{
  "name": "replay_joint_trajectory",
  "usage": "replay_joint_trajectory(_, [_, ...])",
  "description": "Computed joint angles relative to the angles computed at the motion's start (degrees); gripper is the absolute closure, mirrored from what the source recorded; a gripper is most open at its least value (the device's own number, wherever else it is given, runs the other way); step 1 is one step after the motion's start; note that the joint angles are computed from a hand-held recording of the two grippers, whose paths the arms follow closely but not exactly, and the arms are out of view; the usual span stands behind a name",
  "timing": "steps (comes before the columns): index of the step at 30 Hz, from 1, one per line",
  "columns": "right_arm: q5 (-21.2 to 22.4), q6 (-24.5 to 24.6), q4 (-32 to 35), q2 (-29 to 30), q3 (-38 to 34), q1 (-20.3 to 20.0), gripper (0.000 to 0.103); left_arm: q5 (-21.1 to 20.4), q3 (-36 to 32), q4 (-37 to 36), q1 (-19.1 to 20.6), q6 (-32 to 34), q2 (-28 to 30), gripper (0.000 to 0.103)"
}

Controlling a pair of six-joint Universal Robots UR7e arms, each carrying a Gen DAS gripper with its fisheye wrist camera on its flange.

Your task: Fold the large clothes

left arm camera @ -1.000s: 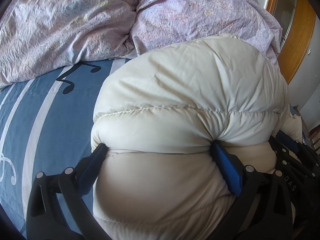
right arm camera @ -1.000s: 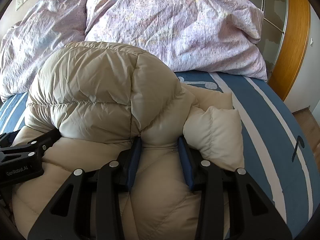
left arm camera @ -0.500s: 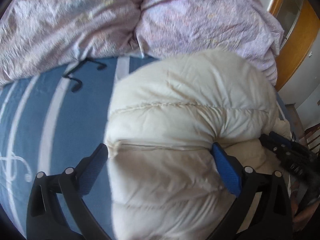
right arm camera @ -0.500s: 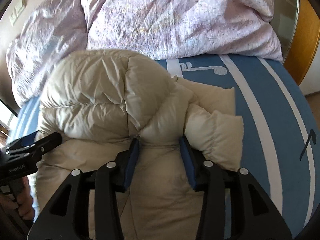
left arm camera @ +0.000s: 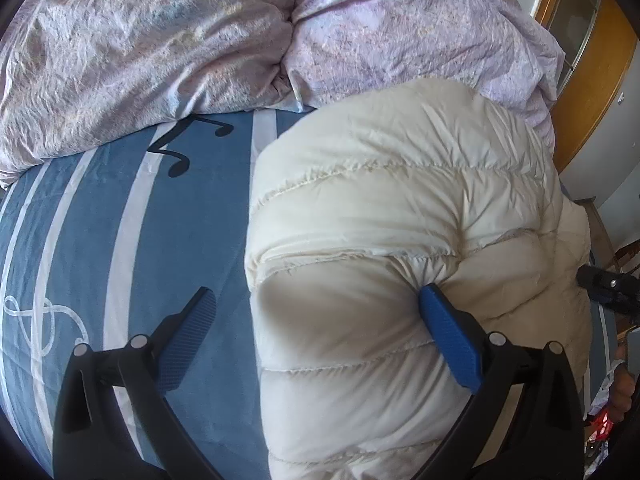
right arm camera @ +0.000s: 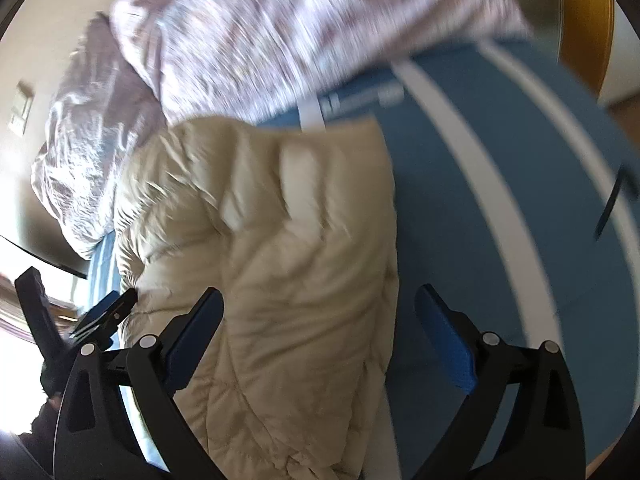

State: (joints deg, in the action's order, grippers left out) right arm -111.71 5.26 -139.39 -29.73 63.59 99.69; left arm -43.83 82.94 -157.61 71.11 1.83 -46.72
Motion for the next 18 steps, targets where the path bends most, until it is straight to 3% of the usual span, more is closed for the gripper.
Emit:
replay_joint_trajectory(5, [6.2,4.4,6.6,1.4,-2.9,-2.3,0.001,-0.9,-0.1,0.6,0.4,-0.3,-0.1,0.002])
replay_joint_trajectory(13, [13.0,3.0,7.8,3.6,-5.9,-3.5,0.001,-2.1,-0.2,0.8,0.7,-0.7,-0.5,0.002])
replay_joint_trajectory(14, [13.3,2.2,8.0,4.0,-6.4,-3.5,0.014,-2.3,-0.2,1.1,0.7,-0.9,-0.8,0.003])
replay_joint_trajectory(18, [15.6,1.5,6.2,4.5,-6.2,-3.7,0.046,-3.6,-0.1,1.7,0.8,-1.9,-2.1,0.004])
